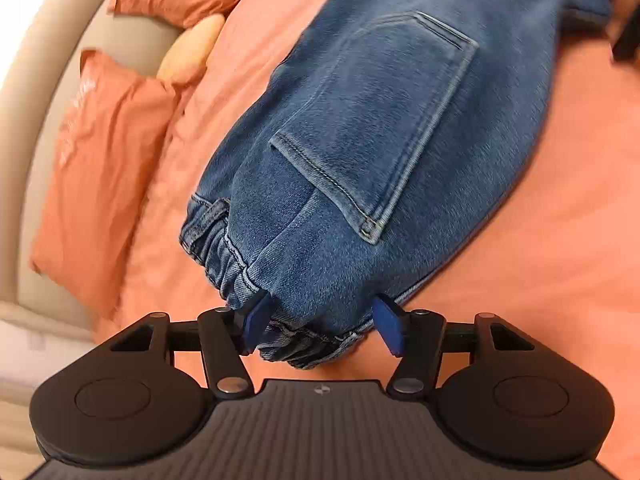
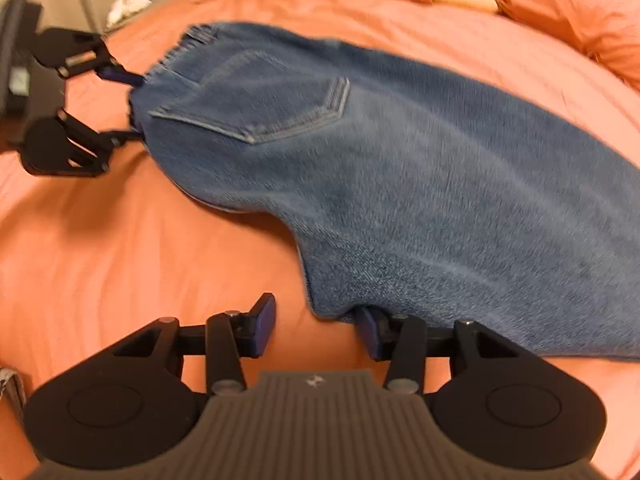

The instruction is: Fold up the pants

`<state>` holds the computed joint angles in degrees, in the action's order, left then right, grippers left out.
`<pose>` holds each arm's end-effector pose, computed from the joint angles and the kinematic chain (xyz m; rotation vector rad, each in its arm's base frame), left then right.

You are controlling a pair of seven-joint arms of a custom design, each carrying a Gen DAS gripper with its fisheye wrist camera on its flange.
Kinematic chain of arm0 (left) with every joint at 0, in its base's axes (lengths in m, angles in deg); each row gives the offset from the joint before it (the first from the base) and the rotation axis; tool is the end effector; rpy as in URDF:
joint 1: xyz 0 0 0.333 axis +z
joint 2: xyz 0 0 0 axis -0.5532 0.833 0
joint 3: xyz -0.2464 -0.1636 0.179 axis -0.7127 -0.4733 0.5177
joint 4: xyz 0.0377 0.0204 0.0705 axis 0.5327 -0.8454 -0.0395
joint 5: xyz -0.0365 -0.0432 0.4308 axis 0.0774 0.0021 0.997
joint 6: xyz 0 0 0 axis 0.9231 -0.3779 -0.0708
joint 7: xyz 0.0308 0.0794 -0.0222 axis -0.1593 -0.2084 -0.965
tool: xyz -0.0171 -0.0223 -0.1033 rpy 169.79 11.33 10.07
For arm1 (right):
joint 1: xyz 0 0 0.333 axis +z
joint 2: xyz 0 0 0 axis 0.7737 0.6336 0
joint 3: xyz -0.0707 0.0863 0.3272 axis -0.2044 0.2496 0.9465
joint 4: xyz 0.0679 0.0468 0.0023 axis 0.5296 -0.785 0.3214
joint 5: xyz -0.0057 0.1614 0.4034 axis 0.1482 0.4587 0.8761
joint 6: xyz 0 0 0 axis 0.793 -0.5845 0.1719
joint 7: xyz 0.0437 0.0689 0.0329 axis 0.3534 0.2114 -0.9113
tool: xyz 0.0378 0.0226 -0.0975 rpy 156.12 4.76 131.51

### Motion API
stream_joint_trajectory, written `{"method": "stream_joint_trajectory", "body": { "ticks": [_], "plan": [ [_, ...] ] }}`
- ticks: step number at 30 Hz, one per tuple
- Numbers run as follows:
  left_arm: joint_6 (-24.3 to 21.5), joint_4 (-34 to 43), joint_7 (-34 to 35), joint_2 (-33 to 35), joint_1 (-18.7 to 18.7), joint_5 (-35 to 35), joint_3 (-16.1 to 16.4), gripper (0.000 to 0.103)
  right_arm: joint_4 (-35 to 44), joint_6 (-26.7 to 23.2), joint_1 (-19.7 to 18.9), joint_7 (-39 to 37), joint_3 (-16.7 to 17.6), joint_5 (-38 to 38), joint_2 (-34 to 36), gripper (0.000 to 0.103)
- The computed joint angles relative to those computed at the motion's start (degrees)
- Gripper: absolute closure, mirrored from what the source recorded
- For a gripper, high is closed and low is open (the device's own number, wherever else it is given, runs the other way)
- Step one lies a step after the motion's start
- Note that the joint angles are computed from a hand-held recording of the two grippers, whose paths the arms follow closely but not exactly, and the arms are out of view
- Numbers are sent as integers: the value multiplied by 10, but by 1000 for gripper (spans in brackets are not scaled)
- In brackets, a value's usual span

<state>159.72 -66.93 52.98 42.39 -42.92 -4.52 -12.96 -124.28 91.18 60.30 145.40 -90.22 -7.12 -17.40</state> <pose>0.4821 -0.2446 0.5476 -0.4781 2.3607 -0.0874 0.4167 0.0288 0.5239 -2.1217 1.5519 -0.3286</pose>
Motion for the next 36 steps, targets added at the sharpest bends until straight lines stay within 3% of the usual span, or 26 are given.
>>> {"method": "stream_joint_trajectory", "body": {
  "ticks": [1, 5, 6, 7, 10, 16, 19, 21, 24, 30, 36],
  "plan": [
    [-13, 10, 9, 4, -6, -22, 5, 40, 0, 6, -6, 4, 8, -10, 0, 91],
    [-56, 44, 40, 15, -13, -64, 15, 58, 14, -33, 6, -34, -17, -1, -35, 93],
    [-62, 52, 31, 20, -7, -54, 11, 70, 17, -53, 6, -47, -20, -5, -43, 94],
    [-68, 61, 16, 28, -1, -38, 7, 74, 22, -69, 4, -54, -22, -6, -41, 94],
    [-107, 94, 11, 51, -5, -48, 7, 74, 23, -74, 2, -64, -16, -3, -15, 94],
    [-128, 93, 1, 57, -14, 0, 3, 74, 16, -73, -4, -61, -12, 16, 3, 93],
    [-171, 103, -13, 57, -16, 25, -4, 64, 41, -129, -9, -56, -25, 28, 13, 96],
    [-182, 98, -11, 43, -20, 23, -1, 64, 33, -140, -21, -62, -33, 34, -7, 92],
    [-184, 95, -26, 16, -26, -17, 4, 55, 26, -139, -47, -69, -44, 32, -35, 72],
    [-209, 129, -92, 3, -40, -68, -17, 51, 58, -162, -123, -45, -86, 28, -45, 72],
    [-222, 201, -165, 49, -74, -92, -43, 51, 109, -147, -202, -34, -133, 10, -12, 69]
  ]
}}
